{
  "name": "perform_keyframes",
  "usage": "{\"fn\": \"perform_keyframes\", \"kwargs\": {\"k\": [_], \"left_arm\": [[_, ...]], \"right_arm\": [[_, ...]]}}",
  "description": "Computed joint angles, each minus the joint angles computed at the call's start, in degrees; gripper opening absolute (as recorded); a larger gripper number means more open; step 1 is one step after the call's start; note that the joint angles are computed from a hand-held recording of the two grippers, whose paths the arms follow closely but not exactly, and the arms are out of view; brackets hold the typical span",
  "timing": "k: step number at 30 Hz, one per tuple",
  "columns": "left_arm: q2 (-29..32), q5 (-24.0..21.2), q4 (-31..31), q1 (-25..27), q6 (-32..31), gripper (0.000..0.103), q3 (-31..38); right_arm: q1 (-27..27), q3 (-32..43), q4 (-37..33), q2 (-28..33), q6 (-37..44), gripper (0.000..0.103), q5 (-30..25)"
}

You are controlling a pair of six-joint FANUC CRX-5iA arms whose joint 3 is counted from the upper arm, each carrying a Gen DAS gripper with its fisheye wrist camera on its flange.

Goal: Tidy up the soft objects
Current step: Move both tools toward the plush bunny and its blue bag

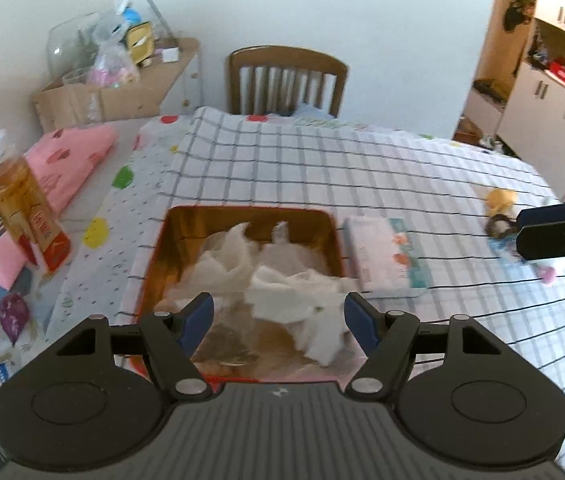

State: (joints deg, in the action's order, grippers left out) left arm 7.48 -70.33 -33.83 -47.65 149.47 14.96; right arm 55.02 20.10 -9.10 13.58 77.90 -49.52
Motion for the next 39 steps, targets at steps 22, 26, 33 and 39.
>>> {"fn": "perform_keyframes", "kwargs": {"k": [22, 26, 33, 39], "left_arm": [[12.59, 5.59, 4.09, -0.14, -7.99, 0.085, 14.51], [15.83, 7.46, 5.78, 0.52, -9.29, 0.097, 17.42], [22.17, 11.45, 8.94, 1.46, -11.4, 0.098, 23.36], [30.61, 9.65, 11.57, 2.19, -16.02, 0.098, 33.8]], "right_arm": [[-3.13, -19.73, 14.56, -12.84, -12.51, 0.093, 7.1], [-4.58, -21.31, 16.16, -13.63, -13.51, 0.095, 6.38], [-8.1, -22.06, 15.02, -13.47, -12.81, 0.096, 5.24], [-9.52, -22.29, 15.47, -12.22, -11.75, 0.096, 4.63]]}}
